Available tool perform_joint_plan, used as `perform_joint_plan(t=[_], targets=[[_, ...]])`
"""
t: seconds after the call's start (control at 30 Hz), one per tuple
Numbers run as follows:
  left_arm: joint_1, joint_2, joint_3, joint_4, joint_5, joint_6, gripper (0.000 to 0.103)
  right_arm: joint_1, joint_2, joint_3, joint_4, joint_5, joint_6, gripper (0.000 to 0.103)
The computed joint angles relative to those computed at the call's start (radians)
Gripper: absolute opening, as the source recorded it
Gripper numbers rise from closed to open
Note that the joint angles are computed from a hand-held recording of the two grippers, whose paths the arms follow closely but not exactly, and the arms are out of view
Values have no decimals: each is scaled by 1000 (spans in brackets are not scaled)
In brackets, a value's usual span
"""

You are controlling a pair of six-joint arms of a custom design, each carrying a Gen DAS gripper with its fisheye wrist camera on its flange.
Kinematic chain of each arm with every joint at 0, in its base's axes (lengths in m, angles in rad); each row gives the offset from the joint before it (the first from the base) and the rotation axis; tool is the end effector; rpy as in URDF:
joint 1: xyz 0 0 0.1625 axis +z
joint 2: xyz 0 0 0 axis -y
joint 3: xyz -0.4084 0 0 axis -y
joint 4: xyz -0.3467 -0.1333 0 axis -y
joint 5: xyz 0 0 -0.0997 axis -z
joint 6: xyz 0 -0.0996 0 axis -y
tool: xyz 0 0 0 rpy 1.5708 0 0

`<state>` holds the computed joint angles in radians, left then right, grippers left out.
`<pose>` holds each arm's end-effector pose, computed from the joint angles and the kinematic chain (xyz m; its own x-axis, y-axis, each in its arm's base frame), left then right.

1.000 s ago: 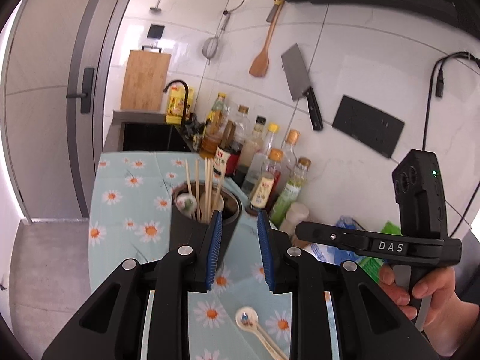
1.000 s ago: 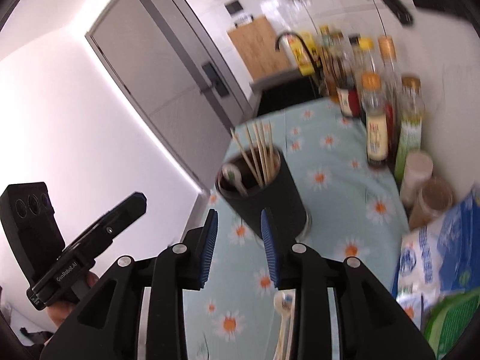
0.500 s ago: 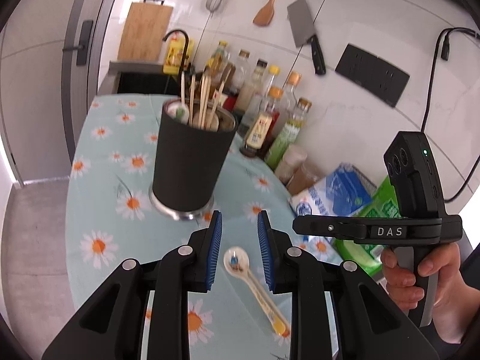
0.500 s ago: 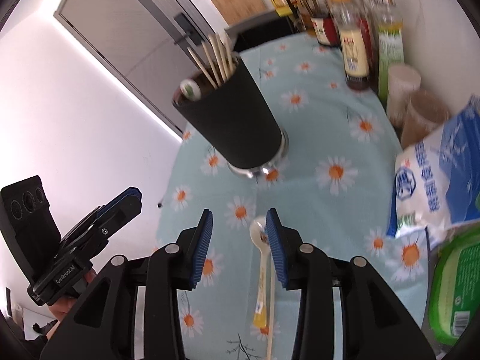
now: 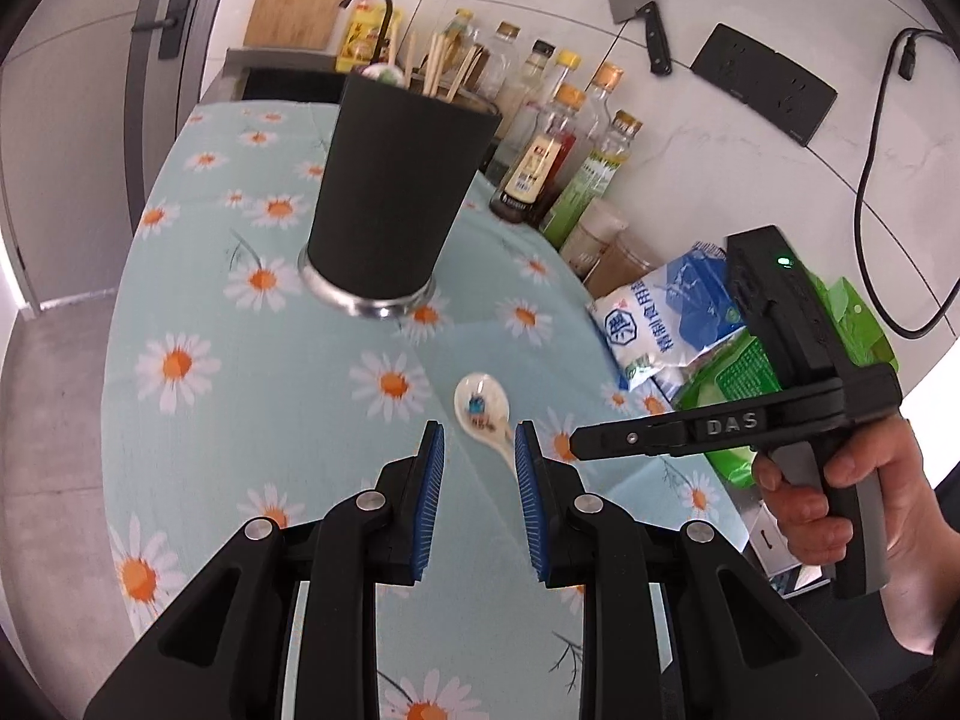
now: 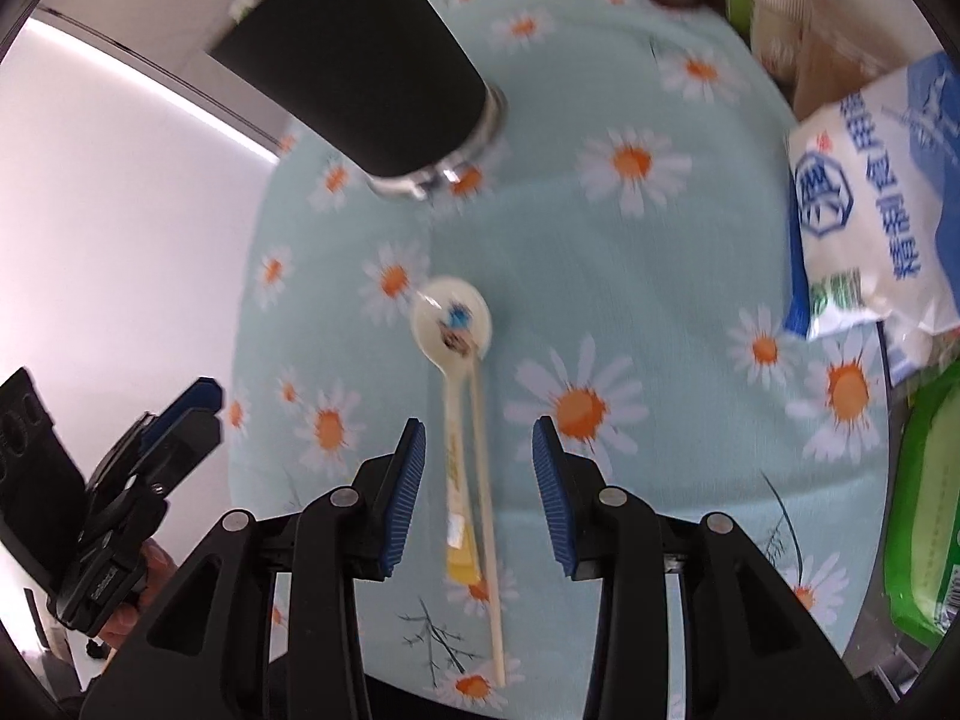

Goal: Organize utensils
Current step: 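Move both tools back down to the white spoon and chopstick on the table, then grasp the white spoon handle with the left tool while the right tool grasps the chopstick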

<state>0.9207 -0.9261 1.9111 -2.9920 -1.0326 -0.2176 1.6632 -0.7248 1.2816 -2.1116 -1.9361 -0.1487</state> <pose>-0.1944 -0.5602 0.1646 -0.9138 0.1834 -0.3624 0.3598 0.7794 -0.5128 0.1617 -0.6863 0.1554 -0.9056 -0.2384 0.3509 -0.2290 0.9710 0.0687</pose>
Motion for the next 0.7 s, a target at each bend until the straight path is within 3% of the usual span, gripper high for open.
perform_joint_plan(t=[0.3, 0.4, 0.53, 0.7], targets=[[26, -12, 37, -2, -37, -33, 23, 13, 86, -137, 197, -36, 26, 38], [37, -23, 55, -12, -52, -49, 23, 18, 116, -172, 228, -66, 33, 34], [49, -37, 78, -24, -50, -75, 23, 22, 142, -204, 251, -94, 43, 16], [66, -45, 88, -27, -65, -97, 23, 35, 185, -249, 281, -124, 51, 13]])
